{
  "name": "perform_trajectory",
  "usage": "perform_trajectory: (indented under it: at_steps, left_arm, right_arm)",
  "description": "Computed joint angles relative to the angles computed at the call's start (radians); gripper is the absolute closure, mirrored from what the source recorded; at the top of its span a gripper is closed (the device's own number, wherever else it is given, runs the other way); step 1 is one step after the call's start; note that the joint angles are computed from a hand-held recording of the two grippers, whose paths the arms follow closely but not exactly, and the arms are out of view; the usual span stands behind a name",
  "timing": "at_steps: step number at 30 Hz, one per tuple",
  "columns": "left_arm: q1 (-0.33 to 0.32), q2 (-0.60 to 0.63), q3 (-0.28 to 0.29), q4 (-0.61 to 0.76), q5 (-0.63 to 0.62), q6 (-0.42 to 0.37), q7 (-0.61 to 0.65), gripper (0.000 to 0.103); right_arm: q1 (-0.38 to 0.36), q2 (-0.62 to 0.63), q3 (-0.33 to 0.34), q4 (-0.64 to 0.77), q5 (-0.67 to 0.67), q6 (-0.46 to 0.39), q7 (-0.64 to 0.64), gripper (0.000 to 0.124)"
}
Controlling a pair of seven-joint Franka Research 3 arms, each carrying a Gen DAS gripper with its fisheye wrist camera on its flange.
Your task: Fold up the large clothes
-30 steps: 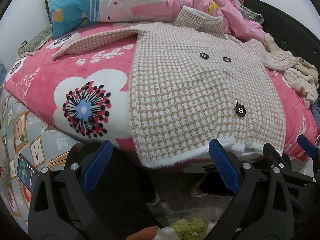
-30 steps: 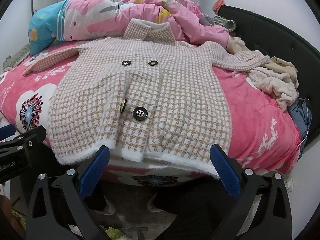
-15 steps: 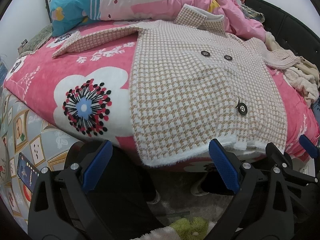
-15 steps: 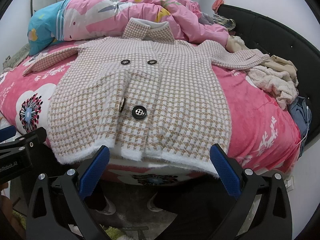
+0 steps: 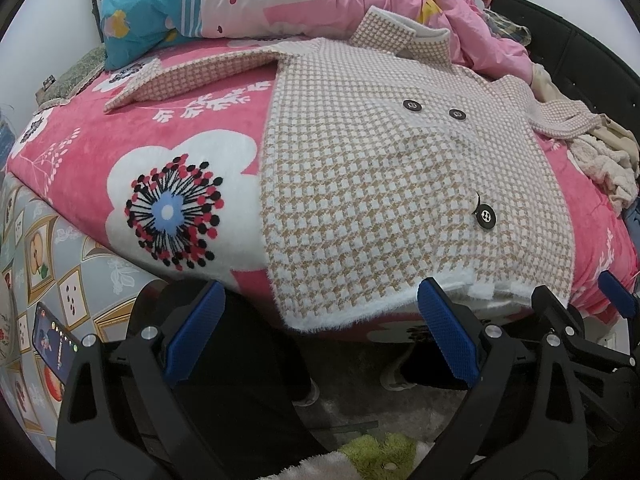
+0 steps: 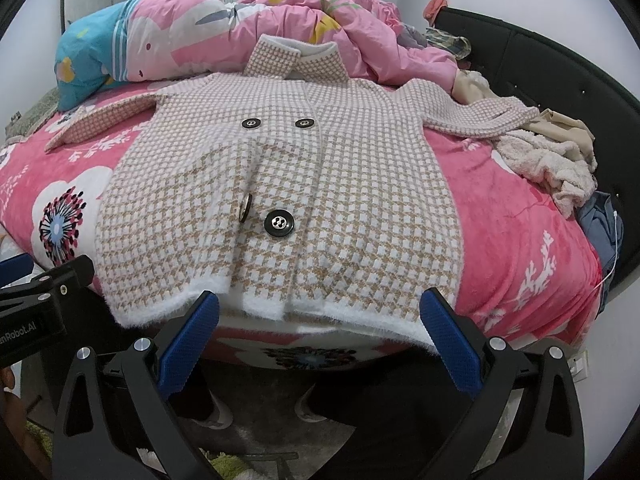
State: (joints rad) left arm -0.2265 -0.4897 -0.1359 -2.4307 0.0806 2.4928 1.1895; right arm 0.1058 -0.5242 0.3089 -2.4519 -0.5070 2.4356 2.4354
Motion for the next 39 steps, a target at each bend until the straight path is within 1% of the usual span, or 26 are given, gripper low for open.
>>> perform_trajectory:
  at_steps: [19,39]
  left_arm:
    - [0.003,0.0,-0.001,0.002,0.002,0.0,0.0,0.009]
    - [0.019,0.024,-0.001,0.019,0.014,0.002,-0.012,0.009]
  right_arm:
    - [0.0,-0.001,-0.003,0.0,0.0,0.005,-0.004,0.026]
    - [0.004,0.046,-0.008,0.041,-0.023,0.012,0.006,0.026]
